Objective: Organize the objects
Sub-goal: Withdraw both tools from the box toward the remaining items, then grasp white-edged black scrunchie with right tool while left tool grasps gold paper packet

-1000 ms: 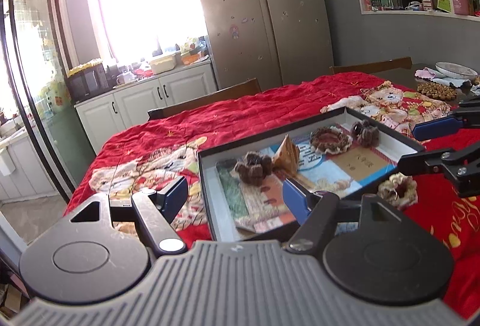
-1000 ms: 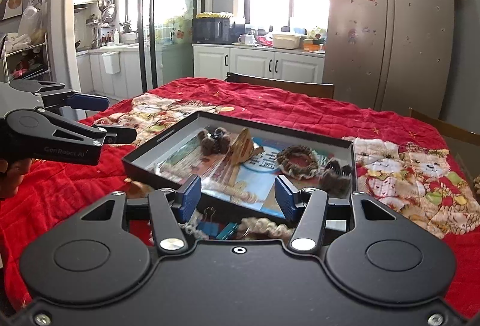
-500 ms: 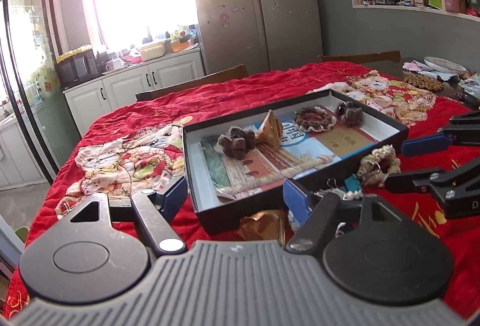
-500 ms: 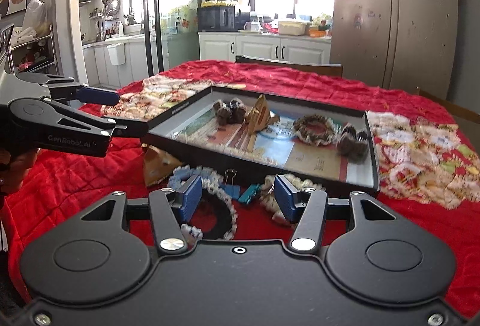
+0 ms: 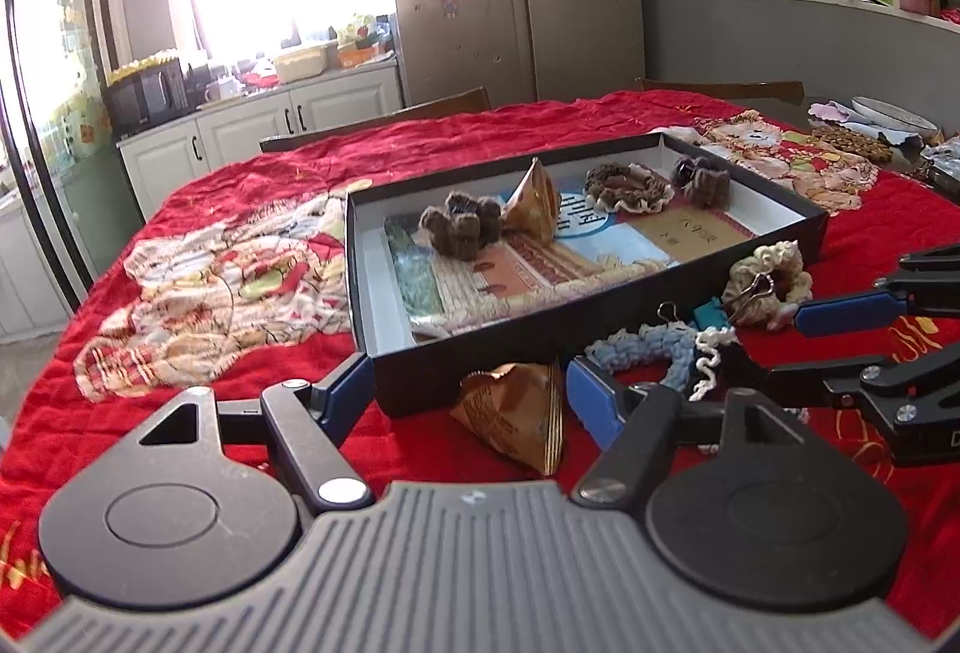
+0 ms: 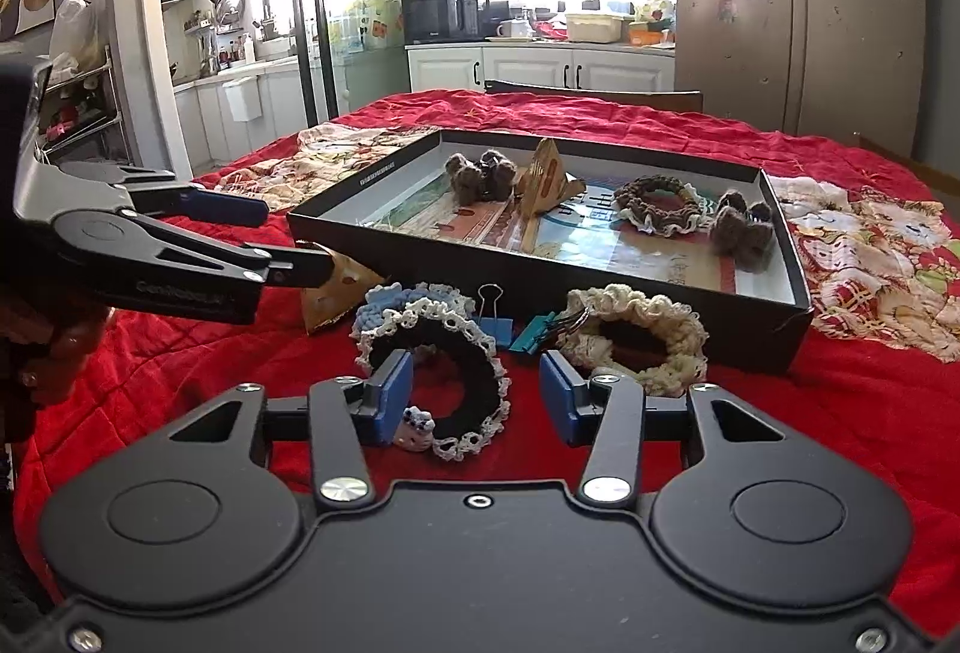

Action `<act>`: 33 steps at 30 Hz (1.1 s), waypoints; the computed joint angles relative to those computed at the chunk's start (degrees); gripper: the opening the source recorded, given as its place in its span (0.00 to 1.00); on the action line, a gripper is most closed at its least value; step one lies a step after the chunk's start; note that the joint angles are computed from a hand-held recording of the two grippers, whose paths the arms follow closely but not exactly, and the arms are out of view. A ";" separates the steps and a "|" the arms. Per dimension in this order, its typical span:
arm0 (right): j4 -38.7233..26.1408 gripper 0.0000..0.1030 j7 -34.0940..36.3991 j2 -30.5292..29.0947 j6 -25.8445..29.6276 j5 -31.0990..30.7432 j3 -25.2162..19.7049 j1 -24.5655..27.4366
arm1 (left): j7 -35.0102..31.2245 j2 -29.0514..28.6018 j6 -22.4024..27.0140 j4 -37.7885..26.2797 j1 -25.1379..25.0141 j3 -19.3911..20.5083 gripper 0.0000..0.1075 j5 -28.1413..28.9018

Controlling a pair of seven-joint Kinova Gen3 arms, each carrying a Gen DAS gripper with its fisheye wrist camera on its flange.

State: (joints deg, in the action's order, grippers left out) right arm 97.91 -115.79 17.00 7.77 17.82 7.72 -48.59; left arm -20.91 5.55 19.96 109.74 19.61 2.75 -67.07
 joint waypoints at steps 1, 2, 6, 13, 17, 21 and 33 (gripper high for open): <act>-0.04 0.43 -0.09 0.15 -0.03 -0.09 0.03 -0.06 | 0.40 0.30 0.03 -0.06 0.01 -0.07 0.75 -0.14; -0.21 0.41 0.14 0.33 0.08 -0.34 -0.49 0.43 | 0.93 0.58 0.08 -0.10 0.11 -0.18 0.75 -0.28; -0.43 0.39 0.89 0.86 0.10 -1.43 -1.94 1.92 | 2.34 1.49 -0.39 -0.42 0.42 -0.99 0.75 -0.26; -0.67 0.39 1.55 1.37 -0.10 -2.64 -1.75 1.76 | 3.61 2.83 -1.39 -1.15 1.13 -2.51 0.73 0.67; -1.02 0.37 2.31 1.85 -0.16 -3.31 -2.58 2.52 | 1.89 3.48 -1.83 -1.67 1.42 -3.16 0.70 3.38; -1.93 0.33 3.33 2.65 0.59 -4.58 -4.14 3.88 | -1.07 3.93 -2.67 -1.94 1.72 -3.95 0.66 6.99; -3.08 0.19 3.97 3.45 2.30 -5.56 -5.85 5.41 | -8.68 4.34 -4.48 -2.40 4.23 -7.86 0.48 16.09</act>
State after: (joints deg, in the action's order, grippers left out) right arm 94.83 -111.82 20.46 10.07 12.26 1.86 -43.18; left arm -29.60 9.88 15.48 107.33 23.84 -5.11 -50.98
